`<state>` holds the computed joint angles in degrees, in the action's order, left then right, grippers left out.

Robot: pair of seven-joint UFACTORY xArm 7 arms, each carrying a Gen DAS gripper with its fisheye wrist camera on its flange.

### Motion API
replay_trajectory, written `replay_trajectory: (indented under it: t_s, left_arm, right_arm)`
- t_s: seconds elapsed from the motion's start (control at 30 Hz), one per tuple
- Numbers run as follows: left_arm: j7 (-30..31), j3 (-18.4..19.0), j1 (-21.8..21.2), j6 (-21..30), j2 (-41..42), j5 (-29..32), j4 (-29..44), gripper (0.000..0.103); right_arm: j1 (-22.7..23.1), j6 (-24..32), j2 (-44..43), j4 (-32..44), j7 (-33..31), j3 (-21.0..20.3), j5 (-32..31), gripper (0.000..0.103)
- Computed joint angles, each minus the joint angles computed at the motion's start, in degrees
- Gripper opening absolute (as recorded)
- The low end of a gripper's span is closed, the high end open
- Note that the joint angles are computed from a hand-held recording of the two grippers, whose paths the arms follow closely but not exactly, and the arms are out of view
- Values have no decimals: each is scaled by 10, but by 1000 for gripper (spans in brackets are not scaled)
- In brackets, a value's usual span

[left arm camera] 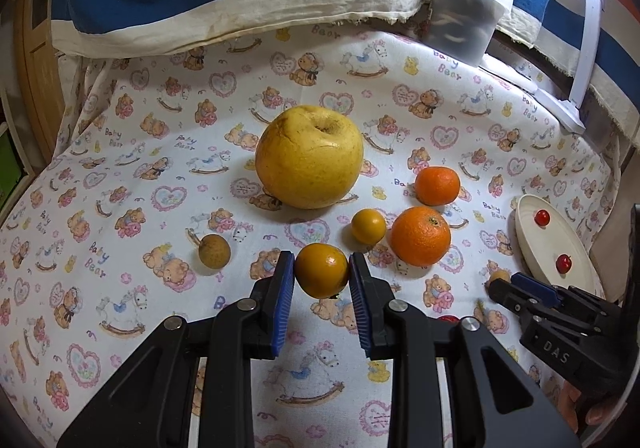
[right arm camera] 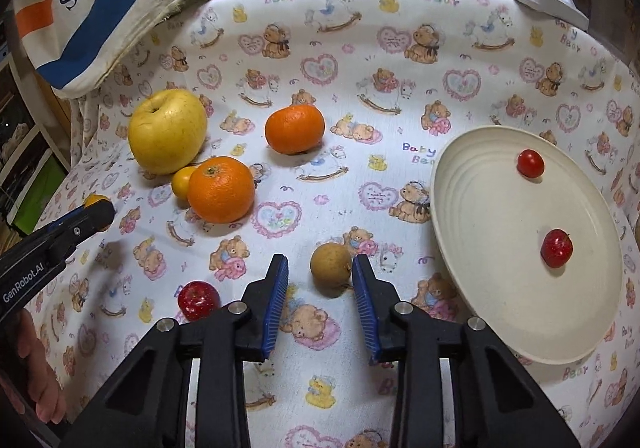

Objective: Organize fruits
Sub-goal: 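Grasp the brown kiwi with the right tool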

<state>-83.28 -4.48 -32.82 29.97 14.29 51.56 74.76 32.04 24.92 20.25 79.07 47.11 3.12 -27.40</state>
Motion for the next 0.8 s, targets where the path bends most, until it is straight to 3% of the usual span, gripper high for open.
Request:
replay_trajectory:
  t_s: [0.07,0.1,0.3,0.37,0.47,0.63,0.7,0.8]
  left_arm:
    - [-1,0,-2,5,1,4,2,27]
    - [0,0,-3,6,1,5,3,27]
    - [-10,2,-5,-6,-3,26,-2,27]
    - [-27,4,-8,-17,-8,50,-6,27]
    - [-49,1,-20,10,-9,93,2,27]
    - [-91,-4,-20,-2,-13,149,2,27]
    - [-112,-7,-24,10,-13,172,5,27]
    - [-142,-10,-14,-17,-16,188,-3,27]
  right_arm:
    - [2,4,5,5,7,-4,-5,31]
    - [0,3,6,5,5,-3,-2,24]
    - [4,-53,-35,-48,26,-17,-36,23]
    - [20,-67,-64,-75,75,-37,-104,23]
    - [26,-85,-106,-112,165,-53,-211,23]
    - [-4,-137,-158,-164,287,-53,-348,23]
    - [-15,-144,-176,-175,379,-52,-445,23]
    - [-41,-157,-195,-183,520,-44,-579,23]
